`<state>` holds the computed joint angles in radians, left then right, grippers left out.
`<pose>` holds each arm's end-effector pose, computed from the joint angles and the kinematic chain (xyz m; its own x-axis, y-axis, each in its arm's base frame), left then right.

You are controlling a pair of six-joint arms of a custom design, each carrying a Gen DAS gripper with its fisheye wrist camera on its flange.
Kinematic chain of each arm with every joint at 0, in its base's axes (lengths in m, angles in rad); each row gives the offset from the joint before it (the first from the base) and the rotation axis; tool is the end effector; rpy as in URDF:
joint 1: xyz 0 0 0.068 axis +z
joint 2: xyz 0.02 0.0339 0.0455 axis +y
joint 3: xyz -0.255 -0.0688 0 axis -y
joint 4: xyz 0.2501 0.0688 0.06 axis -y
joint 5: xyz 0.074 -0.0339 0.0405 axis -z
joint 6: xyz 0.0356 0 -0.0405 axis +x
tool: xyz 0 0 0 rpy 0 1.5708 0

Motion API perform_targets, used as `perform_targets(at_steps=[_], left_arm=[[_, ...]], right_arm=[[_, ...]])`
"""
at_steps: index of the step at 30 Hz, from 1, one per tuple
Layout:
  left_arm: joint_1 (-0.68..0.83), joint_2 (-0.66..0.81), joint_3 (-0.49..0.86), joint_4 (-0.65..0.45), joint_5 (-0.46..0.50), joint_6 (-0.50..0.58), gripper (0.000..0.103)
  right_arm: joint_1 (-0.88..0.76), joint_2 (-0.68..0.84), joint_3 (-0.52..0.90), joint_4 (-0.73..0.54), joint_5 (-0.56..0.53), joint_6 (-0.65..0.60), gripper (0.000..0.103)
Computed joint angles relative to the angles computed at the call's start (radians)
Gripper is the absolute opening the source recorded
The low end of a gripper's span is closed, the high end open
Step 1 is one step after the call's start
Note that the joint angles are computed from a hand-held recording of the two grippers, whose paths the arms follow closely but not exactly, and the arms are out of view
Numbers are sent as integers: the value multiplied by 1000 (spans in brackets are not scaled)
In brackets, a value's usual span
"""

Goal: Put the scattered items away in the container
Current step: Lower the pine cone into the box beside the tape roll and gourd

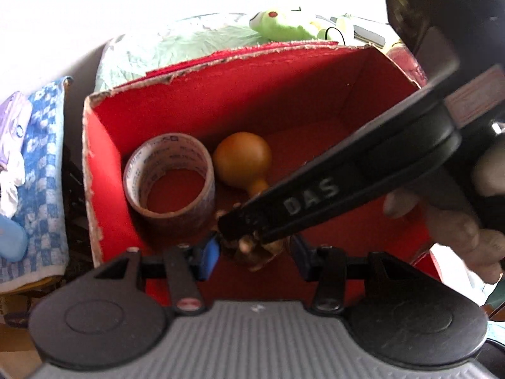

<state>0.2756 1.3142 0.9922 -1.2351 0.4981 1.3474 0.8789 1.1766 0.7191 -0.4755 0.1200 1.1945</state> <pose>0.2096 0.0416 0.2327 -0.4401 0.7658 -0.4689 0.8867 0.4530 -0.0925 0.1552 0.1806 0.2045 -0.8571 0.4128 -0.3083 0.2125 0.8283 0.5184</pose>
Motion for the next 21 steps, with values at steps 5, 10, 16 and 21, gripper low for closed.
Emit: perform_targets(at_steps=[5, 10, 16, 21], left_arm=[[10, 8, 15, -20, 0, 0, 49], [35, 11, 29, -58, 16, 35, 53], [16, 17, 24, -43, 5, -7, 54], [11, -2, 9, -37, 9, -4, 54]], right_arm=[[-6, -7, -4, -9, -4, 6, 45], [-11, -20, -16, -3, -21, 5, 45], [-23, -54, -54, 36, -37, 26, 45], [-23, -118, -115, 88, -30, 64, 44]])
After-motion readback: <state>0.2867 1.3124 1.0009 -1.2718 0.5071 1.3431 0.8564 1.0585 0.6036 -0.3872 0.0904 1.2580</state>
